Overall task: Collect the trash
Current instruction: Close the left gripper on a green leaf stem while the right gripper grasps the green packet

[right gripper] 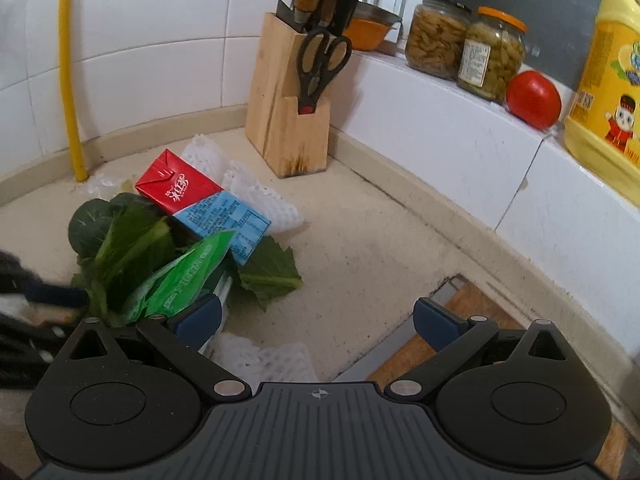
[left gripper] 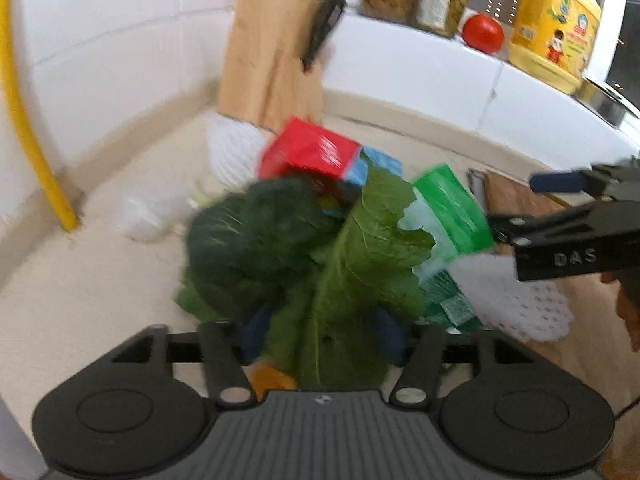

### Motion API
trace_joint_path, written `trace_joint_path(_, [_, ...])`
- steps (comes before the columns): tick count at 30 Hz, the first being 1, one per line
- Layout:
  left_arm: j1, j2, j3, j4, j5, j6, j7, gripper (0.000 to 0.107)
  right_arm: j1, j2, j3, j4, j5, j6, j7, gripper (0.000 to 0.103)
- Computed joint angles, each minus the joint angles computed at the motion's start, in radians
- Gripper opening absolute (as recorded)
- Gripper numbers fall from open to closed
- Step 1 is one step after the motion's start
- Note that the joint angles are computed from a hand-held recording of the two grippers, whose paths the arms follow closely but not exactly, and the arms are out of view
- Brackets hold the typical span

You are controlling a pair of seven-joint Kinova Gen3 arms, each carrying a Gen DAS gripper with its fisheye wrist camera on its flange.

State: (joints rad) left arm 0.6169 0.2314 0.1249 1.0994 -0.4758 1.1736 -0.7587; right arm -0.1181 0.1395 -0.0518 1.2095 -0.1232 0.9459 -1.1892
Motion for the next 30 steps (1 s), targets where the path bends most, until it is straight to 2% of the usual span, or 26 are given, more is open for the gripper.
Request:
trace_joint_path(2, [-0.023,-0.009,0.021,0.016,-0.001,-0.028,-0.006,0.059,0.013,0.010,0.000,-0.013,-0.036,0.016,0.003,0.103])
trace_joint_path(4, [-0.022,-0.003,0.008,0.009,0.031,-0.039,-0.035,0.067,0.032,0.028,-0.001,-0.040,-0.089,0.050,0.001,0.103])
trace_joint_path(7, [-0.014,0.020,0.010,-0.007,0.030,-0.034,-0.082,0.068,0.059,0.047,-0.001,-0.074,-0.148,0.095,-0.010,0.103])
trace_joint_path(9, [-0.002,0.033,0.005,-0.011,0.017,-0.030,-0.103,0.061,0.070,0.043,0.001,-0.071,-0.163,0.091,-0.017,0.103])
trace_joint_path(11, [-0.013,0.056,0.005,-0.046,0.052,0.000,-0.138,0.031,0.079,0.041,0.005,-0.071,-0.175,0.091,-0.034,0.103])
trace_joint_path(14, [-0.016,0.097,-0.011,-0.116,0.097,0.081,-0.147,0.013,0.113,0.048,0.006,-0.086,-0.239,0.117,-0.050,0.103])
trace_joint_path(18, [-0.019,0.089,-0.025,-0.126,0.127,0.094,-0.144,0.011,0.166,0.088,-0.006,-0.123,-0.361,0.196,-0.053,0.103])
trace_joint_path(22, [-0.055,0.043,-0.022,-0.089,0.184,0.035,-0.132,0.009,0.180,0.132,-0.022,-0.164,-0.413,0.262,-0.089,0.099])
trace_joint_path(23, [-0.061,0.033,-0.020,-0.080,0.190,0.024,-0.127,0.008,0.188,0.141,-0.026,-0.171,-0.432,0.274,-0.097,0.093])
trace_joint_path(24, [-0.060,0.028,-0.018,-0.075,0.186,0.020,-0.122,0.008,0.193,0.153,-0.028,-0.183,-0.446,0.292,-0.120,0.076])
trace_joint_path(26, [-0.056,0.019,-0.013,-0.067,0.178,0.018,-0.111,0.008,0.200,0.190,-0.028,-0.233,-0.460,0.347,-0.190,0.056])
trace_joint_path(29, [-0.055,0.014,-0.008,-0.057,0.169,0.019,-0.098,0.008,0.249,0.198,-0.035,-0.222,-0.532,0.356,-0.240,0.062])
trace_joint_path(30, [-0.050,0.019,-0.008,-0.063,0.159,0.028,-0.090,0.008,0.258,0.180,-0.042,-0.199,-0.530,0.334,-0.225,0.071])
